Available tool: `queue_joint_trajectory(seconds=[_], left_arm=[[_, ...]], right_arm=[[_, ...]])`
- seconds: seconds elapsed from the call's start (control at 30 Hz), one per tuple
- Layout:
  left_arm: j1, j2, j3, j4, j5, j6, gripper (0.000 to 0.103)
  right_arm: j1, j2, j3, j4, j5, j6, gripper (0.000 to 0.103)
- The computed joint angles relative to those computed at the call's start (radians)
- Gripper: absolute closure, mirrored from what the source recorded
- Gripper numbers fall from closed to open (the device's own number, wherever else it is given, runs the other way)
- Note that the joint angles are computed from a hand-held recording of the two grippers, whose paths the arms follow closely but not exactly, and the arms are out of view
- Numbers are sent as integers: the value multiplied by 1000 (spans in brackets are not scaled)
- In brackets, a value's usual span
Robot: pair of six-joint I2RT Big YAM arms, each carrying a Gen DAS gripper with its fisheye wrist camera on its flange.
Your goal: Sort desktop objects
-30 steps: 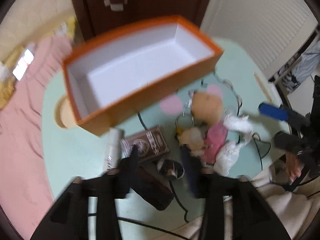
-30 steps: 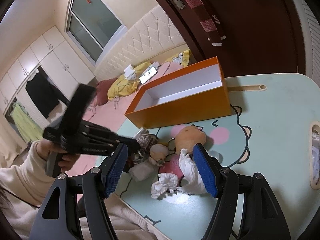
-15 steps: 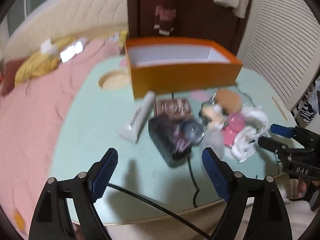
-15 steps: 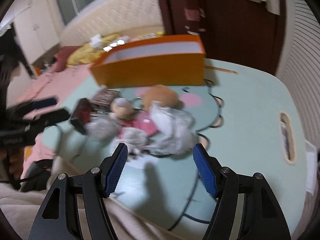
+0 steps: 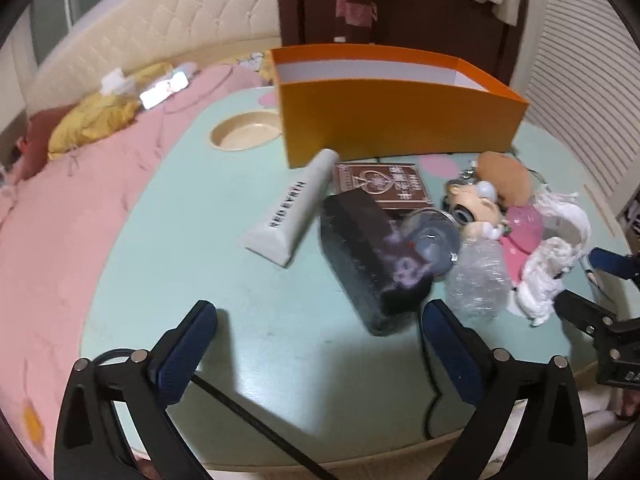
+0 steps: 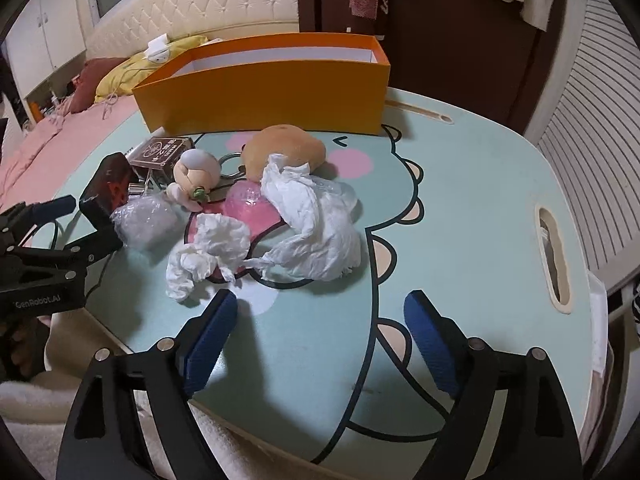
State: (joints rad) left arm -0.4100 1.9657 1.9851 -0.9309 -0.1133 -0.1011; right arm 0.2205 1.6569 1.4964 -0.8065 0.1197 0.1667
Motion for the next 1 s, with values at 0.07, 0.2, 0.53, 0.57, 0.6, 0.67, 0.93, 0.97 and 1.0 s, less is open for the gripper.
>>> queue_joint_trajectory(seconds=[0.07, 0.2, 0.53, 0.57, 0.6, 0.67, 0.93, 0.97, 1.0], left_arm=[[2, -2, -5, 6, 4, -5, 0], [3, -6, -16, 18, 7, -1, 0], [2, -16, -39, 39, 10, 2, 0], [2, -17, -40, 40, 11, 2, 0], [2, -17, -42, 42, 12, 3, 0], [1, -18, -43, 44, 18, 9, 0], [-13, -17, -42, 47, 72, 78, 0], [-13, -17, -42, 48, 75, 82, 0], [-12, -18, -44, 50, 78, 82, 0]], right_arm=[[1, 5, 1, 2, -5, -4, 8], [3, 9, 1, 0, -12, -12, 1], [6, 1, -24, 35, -13, -19, 0], [7, 1, -27, 39, -13, -20, 0], [7, 0, -29, 44, -13, -21, 0], [7, 0, -31, 51, -14, -24, 0], [13, -10, -65, 123, -8, -31, 0], [14, -10, -65, 124, -8, -31, 0], [14, -9, -64, 122, -8, -31, 0]])
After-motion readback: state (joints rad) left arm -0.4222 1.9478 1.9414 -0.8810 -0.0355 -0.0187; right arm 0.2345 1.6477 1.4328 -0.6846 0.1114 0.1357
